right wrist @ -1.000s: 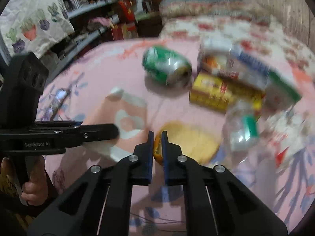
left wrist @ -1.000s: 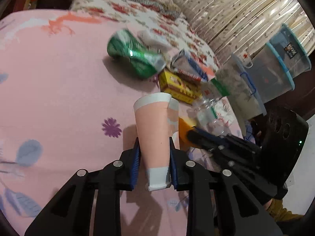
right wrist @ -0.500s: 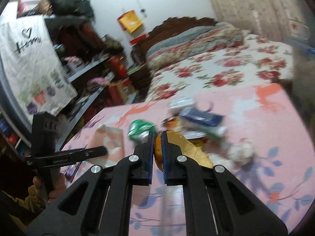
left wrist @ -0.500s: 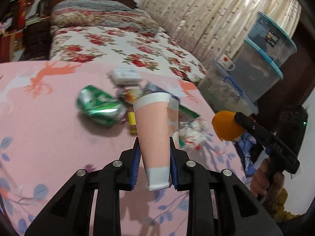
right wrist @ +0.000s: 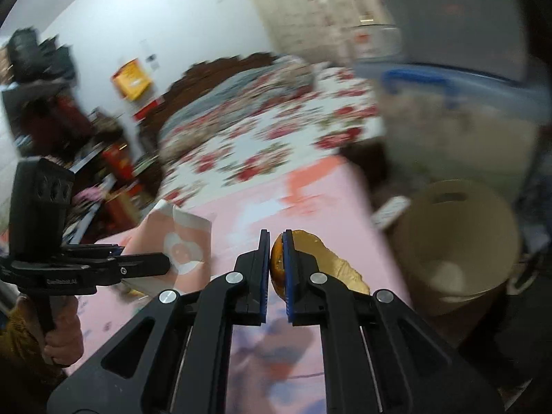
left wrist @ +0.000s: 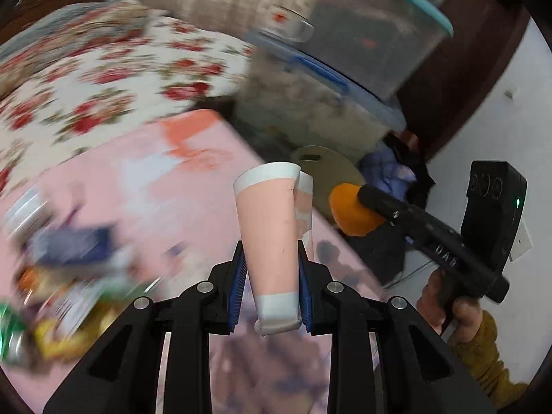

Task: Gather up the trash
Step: 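Carry the cup with the left tool while the right tool carries the chip, both into the tan bin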

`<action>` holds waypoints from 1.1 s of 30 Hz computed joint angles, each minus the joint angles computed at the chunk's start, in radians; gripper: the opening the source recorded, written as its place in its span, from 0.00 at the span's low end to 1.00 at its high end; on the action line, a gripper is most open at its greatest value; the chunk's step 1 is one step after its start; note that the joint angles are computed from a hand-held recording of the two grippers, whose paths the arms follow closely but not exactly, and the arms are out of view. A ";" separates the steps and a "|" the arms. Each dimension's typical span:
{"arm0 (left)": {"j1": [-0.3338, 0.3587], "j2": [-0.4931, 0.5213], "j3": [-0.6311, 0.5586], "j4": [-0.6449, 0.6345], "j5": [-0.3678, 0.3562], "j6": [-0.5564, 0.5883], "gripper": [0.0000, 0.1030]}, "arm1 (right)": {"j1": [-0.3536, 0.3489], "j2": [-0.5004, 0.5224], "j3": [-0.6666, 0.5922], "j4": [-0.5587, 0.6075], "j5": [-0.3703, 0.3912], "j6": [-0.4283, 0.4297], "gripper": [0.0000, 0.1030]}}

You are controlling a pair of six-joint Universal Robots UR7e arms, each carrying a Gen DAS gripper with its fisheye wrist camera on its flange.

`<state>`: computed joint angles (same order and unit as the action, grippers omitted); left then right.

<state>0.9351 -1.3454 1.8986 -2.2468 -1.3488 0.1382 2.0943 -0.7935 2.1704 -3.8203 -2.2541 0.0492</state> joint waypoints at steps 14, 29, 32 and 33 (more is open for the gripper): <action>-0.067 0.482 -0.221 -0.127 -0.045 -0.110 0.65 | -0.378 -0.162 0.202 -0.239 0.225 0.045 0.53; 0.006 -0.299 0.080 -0.050 0.063 0.014 0.68 | -0.147 0.041 0.182 -0.311 0.313 0.054 0.55; 0.062 -0.403 0.105 0.003 0.127 -0.041 0.68 | -0.120 0.111 0.127 -0.250 0.348 0.081 0.51; 0.096 -0.444 0.118 0.031 0.140 -0.067 0.68 | -0.107 0.138 0.103 -0.226 0.354 0.085 0.51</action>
<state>1.0312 -1.7889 2.0165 -2.2160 -1.2085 0.0713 1.9874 -0.6558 2.2736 -4.0463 -1.9000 0.1338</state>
